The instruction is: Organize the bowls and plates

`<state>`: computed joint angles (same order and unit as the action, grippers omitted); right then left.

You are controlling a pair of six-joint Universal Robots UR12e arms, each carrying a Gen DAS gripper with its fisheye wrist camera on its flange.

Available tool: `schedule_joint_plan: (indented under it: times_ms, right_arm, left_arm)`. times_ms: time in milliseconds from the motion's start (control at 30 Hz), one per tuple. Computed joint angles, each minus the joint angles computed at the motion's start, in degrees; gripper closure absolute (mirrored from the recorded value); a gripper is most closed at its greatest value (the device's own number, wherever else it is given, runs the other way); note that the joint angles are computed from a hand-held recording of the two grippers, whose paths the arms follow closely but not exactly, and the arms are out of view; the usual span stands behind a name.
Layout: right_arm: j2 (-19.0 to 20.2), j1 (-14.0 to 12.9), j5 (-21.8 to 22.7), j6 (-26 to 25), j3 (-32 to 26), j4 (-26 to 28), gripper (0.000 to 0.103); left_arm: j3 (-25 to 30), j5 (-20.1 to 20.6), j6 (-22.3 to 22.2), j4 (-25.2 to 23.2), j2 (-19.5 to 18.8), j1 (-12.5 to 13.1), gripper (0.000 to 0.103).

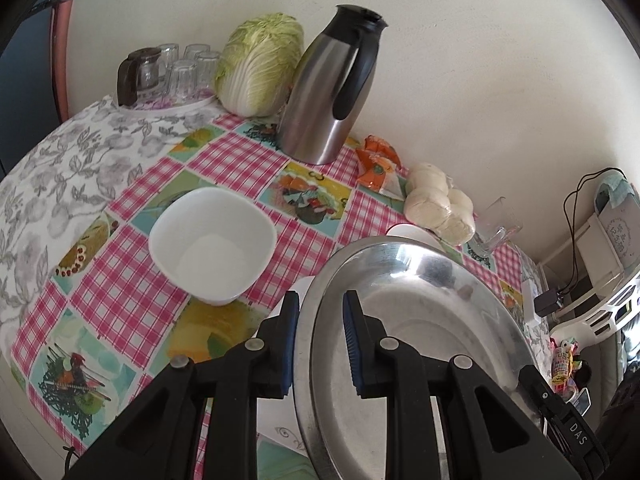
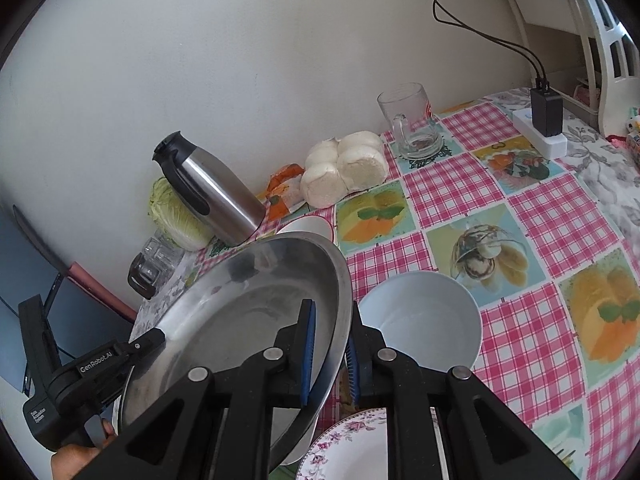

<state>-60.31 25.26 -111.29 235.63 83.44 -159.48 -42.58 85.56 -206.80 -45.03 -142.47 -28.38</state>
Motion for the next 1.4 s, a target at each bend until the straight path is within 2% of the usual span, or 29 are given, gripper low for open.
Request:
schedule_joint_plan:
  times_ms: [233,633,1400]
  right_arm:
    - [1.47,0.04,2.61,-1.07,-2.08,3.74,0.086]
    - [3.5,0.11,4.73,-2.16,-5.2,10.23,0.086]
    - [4.48,0.43,4.72,-4.34,-7.7,16.81,0.085]
  left_arm:
    - [-2.49,-0.59,-2.41,-0.74,0.88,0.86,0.081]
    - [-2.26,-1.07,-4.79,-4.44,0.47,1.7,0.081]
    - [-1.8,-1.26,-6.14,-6.49,0.21,1.89,0.081]
